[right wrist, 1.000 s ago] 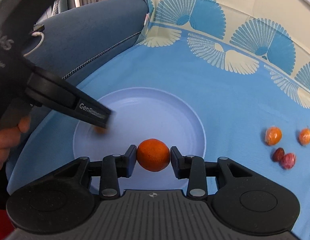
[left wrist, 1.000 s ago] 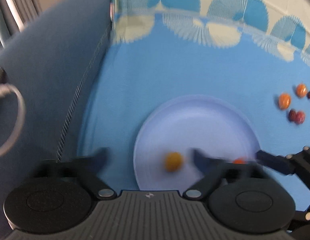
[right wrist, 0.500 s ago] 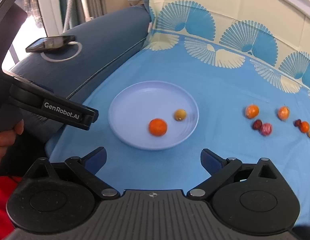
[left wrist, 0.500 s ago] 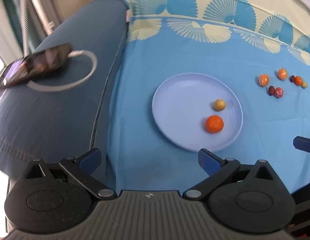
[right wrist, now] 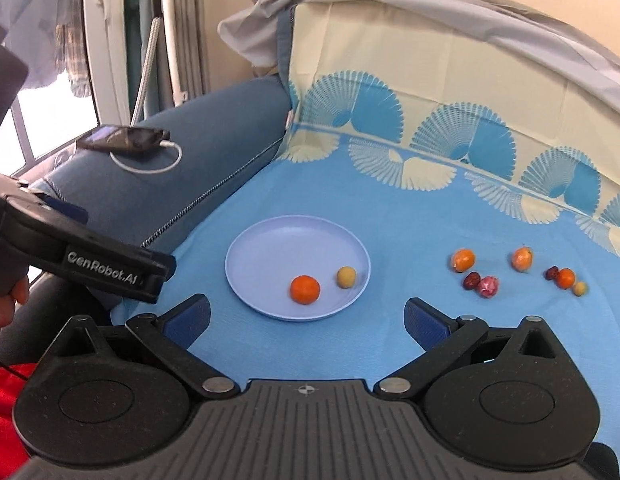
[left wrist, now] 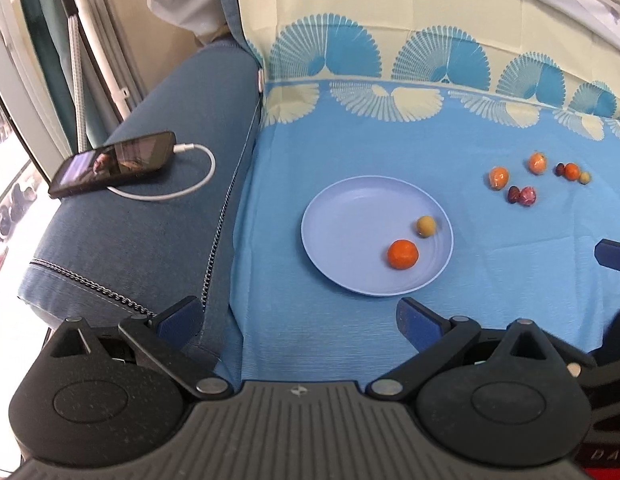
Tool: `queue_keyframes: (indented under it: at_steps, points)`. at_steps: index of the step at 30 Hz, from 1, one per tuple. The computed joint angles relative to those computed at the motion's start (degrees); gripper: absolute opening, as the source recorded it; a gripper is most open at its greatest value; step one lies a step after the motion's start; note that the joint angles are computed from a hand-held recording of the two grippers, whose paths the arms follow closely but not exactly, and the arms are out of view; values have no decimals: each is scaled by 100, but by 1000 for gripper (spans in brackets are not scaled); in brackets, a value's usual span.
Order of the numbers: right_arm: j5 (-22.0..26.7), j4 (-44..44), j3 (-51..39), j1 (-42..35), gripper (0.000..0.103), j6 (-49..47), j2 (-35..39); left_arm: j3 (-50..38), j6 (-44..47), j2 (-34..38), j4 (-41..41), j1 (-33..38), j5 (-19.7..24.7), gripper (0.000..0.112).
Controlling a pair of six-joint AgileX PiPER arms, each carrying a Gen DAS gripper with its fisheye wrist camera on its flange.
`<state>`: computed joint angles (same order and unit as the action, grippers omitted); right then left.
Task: Organize fruits
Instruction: 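Withdraw both tools from the plate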
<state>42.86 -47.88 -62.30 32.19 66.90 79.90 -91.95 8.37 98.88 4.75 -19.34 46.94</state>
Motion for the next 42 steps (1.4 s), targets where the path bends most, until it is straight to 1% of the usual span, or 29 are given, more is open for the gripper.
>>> queue_keyframes:
  at_steps: [6,10,18,36,42]
  points:
    - [143,-180,84,171,102,218,-148,190,-48,-211,38,-15,-94,103]
    - [198,-209,59,232,102,222,-143,155,-54,-196,20,-20,-59,103]
    - [233,-160,-4,236,102,108,-114,214,109,-213,-87,34,-136,103]
    - [257,-31,-94,222,102,-14,-26,174,170,-174,-111,42,-96,103]
    - [335,-107,-59,193,102,46,-64,-50,167,-73,-148,-4,8,103]
